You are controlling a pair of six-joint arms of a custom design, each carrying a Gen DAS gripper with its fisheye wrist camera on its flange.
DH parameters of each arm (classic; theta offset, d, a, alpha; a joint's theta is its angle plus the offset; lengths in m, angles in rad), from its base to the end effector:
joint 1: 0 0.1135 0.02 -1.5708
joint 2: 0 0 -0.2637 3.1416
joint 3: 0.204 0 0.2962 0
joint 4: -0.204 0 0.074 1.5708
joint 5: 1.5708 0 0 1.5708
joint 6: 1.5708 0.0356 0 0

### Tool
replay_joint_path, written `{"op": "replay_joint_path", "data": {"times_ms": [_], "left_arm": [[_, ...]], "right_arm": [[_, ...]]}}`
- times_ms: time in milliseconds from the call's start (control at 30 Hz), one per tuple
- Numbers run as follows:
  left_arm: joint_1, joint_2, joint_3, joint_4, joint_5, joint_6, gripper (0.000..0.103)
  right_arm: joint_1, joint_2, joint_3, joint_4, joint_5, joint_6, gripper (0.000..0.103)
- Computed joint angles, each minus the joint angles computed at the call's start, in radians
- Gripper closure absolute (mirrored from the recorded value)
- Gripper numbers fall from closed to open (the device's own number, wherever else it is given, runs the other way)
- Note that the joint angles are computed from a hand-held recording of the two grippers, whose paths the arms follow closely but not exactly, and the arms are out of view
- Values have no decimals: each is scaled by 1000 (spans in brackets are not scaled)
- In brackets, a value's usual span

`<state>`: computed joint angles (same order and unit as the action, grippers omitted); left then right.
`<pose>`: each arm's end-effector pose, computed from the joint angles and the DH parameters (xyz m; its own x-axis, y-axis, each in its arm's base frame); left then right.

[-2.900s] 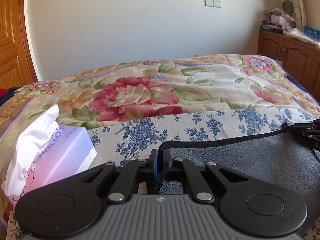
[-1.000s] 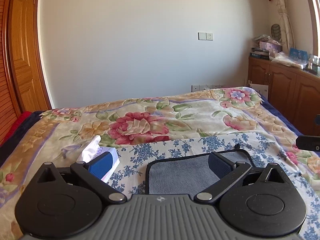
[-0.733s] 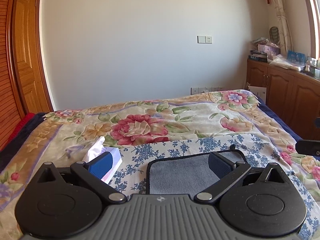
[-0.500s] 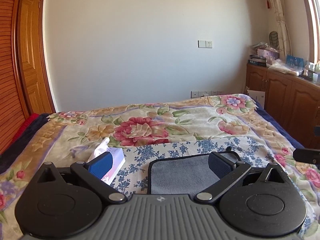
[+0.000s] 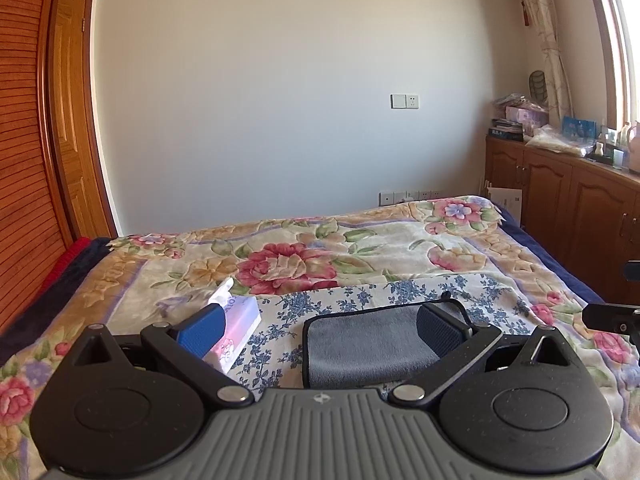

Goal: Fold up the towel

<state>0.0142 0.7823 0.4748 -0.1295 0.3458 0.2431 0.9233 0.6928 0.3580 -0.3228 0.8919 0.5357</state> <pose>0.2251 -0.0089 0.2233 -0.3400 0.2217 -0.9139 0.3869 0.9187 0.0789 0.1349 0.1325 0.1844 -0.3830 0.0249 -0.9234 0.0770 0.9970 -0.0051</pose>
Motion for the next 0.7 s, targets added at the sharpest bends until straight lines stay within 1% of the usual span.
{"op": "replay_joint_path", "data": {"times_ms": [267, 467, 500, 567, 700], "left_arm": [[60, -154, -82, -99, 69, 60, 0], [118, -259, -119, -182, 125, 86, 0], [127, -275, -127, -189, 131, 92, 0], [150, -298, -140, -211, 147, 105, 0], [197, -341, -172, -254, 183, 146, 0]], "right_arm": [[139, 41, 15, -121, 108, 152, 0], [201, 71, 15, -187, 139, 270, 0], [219, 81, 18, -208, 149, 307, 0], [231, 84, 11, -214, 148, 343, 0], [297, 147, 20, -274, 189, 483, 0]]}}
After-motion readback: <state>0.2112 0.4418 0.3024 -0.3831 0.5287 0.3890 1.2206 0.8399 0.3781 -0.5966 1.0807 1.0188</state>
